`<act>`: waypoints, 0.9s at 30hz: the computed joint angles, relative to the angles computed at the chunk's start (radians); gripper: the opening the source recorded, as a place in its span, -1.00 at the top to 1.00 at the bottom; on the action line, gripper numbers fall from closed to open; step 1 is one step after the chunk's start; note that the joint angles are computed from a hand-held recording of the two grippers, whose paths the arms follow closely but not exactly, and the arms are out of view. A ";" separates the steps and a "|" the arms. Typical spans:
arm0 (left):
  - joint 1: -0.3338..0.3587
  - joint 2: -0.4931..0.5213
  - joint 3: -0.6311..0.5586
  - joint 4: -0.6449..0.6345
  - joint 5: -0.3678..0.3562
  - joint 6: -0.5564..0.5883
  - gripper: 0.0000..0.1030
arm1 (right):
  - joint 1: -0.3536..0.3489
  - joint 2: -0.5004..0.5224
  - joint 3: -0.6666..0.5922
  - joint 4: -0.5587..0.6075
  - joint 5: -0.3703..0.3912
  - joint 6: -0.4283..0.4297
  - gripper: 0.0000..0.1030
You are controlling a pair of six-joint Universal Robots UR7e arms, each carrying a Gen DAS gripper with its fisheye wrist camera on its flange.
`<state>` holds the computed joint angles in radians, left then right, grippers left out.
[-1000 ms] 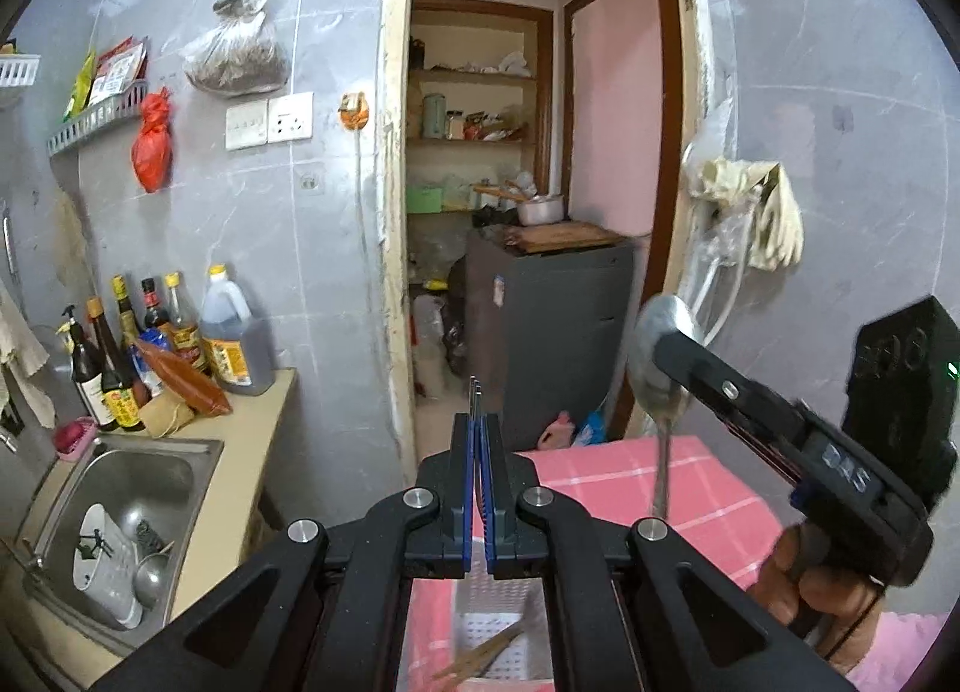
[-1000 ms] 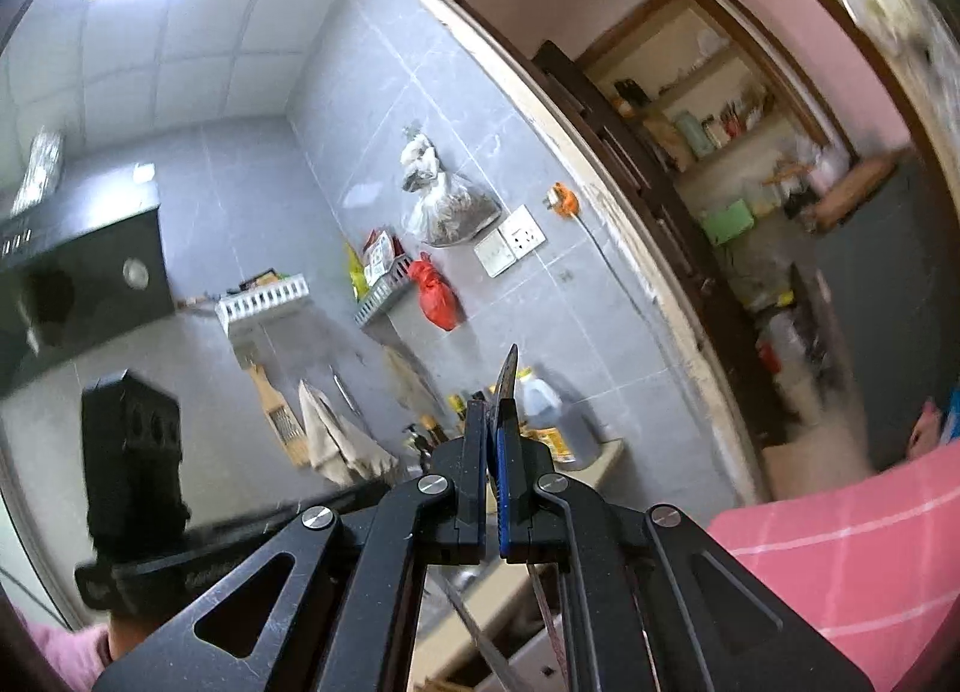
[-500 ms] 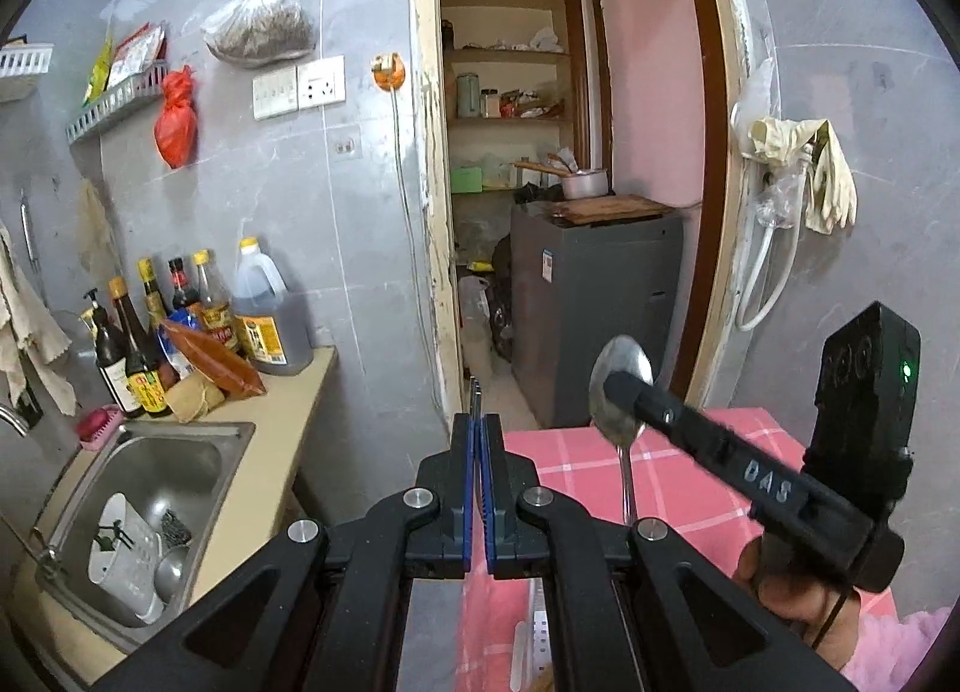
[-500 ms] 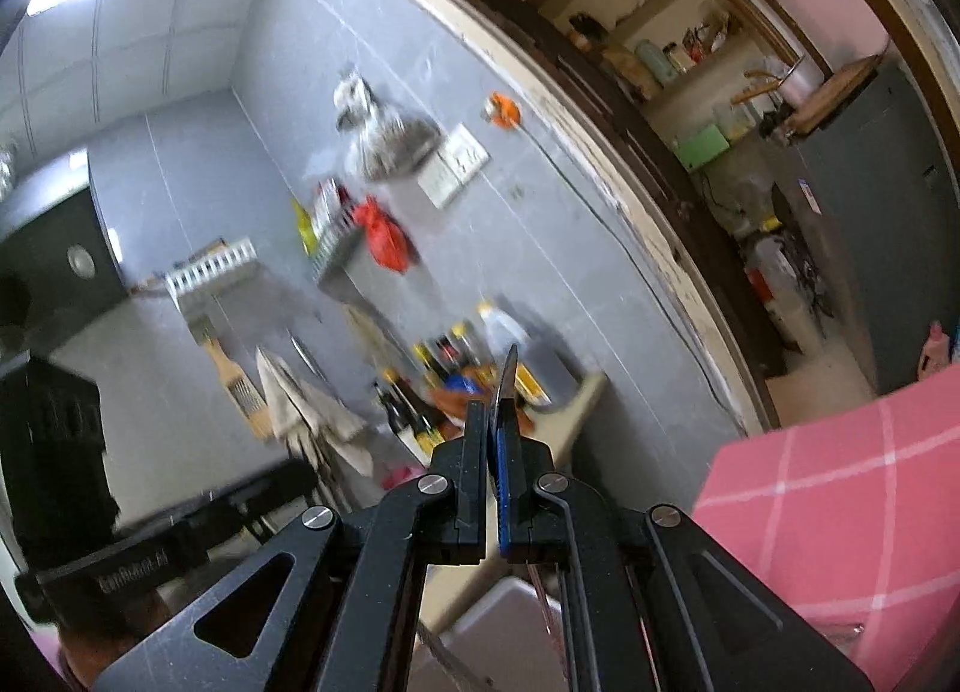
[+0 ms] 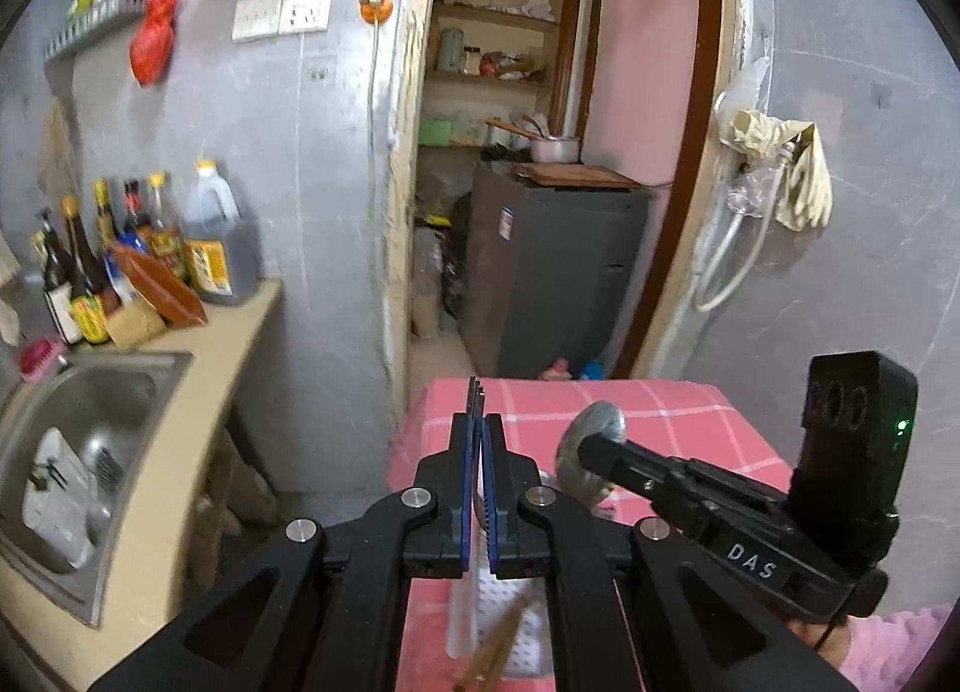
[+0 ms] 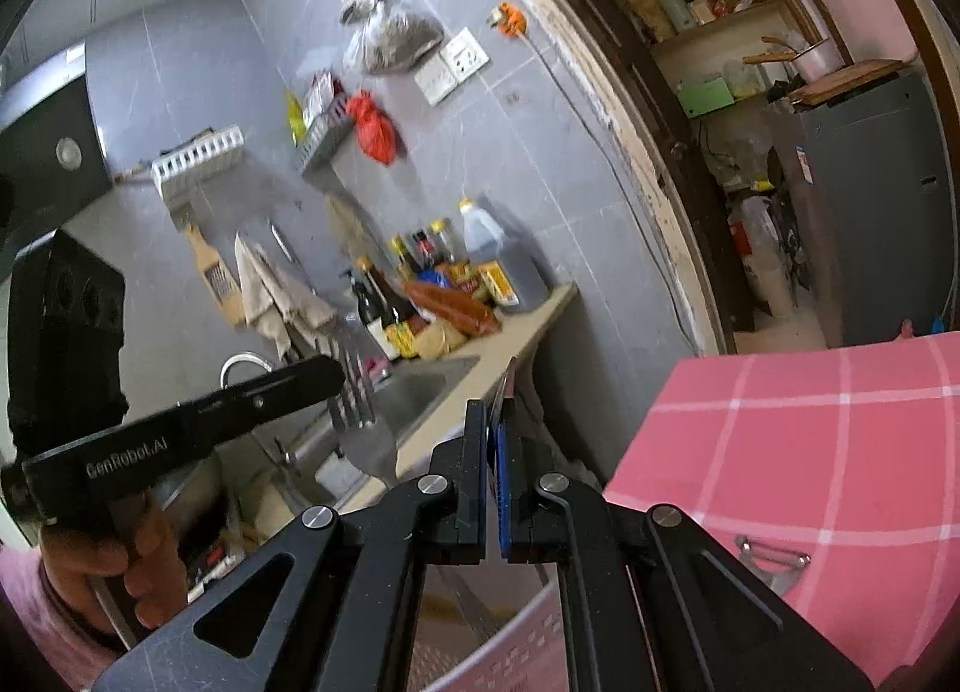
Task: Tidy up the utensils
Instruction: 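Carry the fork into the white holder with the left gripper while the right drops a spoon, then move both grippers back down over the remaining utensils on the table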
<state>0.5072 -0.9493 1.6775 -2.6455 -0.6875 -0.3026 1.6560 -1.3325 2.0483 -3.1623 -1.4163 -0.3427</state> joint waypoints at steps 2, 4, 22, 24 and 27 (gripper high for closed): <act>0.006 -0.011 0.008 0.015 -0.034 -0.029 0.91 | 0.005 -0.011 0.008 0.010 -0.027 -0.003 0.92; 0.014 -0.024 0.020 0.026 -0.078 -0.057 0.88 | 0.012 -0.022 0.014 0.021 -0.059 0.001 0.83; -0.094 -0.034 0.145 -0.224 0.001 -0.033 -0.58 | 0.168 -0.233 0.136 -0.173 -0.481 -0.038 -0.71; -0.123 -0.024 0.163 -0.266 0.042 -0.012 -0.75 | 0.191 -0.256 0.150 -0.205 -0.540 -0.058 -0.90; -0.161 -0.009 0.186 -0.295 0.106 0.002 -0.99 | 0.223 -0.290 0.176 -0.255 -0.628 -0.099 -0.98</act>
<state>0.3463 -0.9579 1.8633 -2.9401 -0.5819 -0.3009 1.8785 -1.6225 2.2241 -3.4172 -2.0441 -0.4417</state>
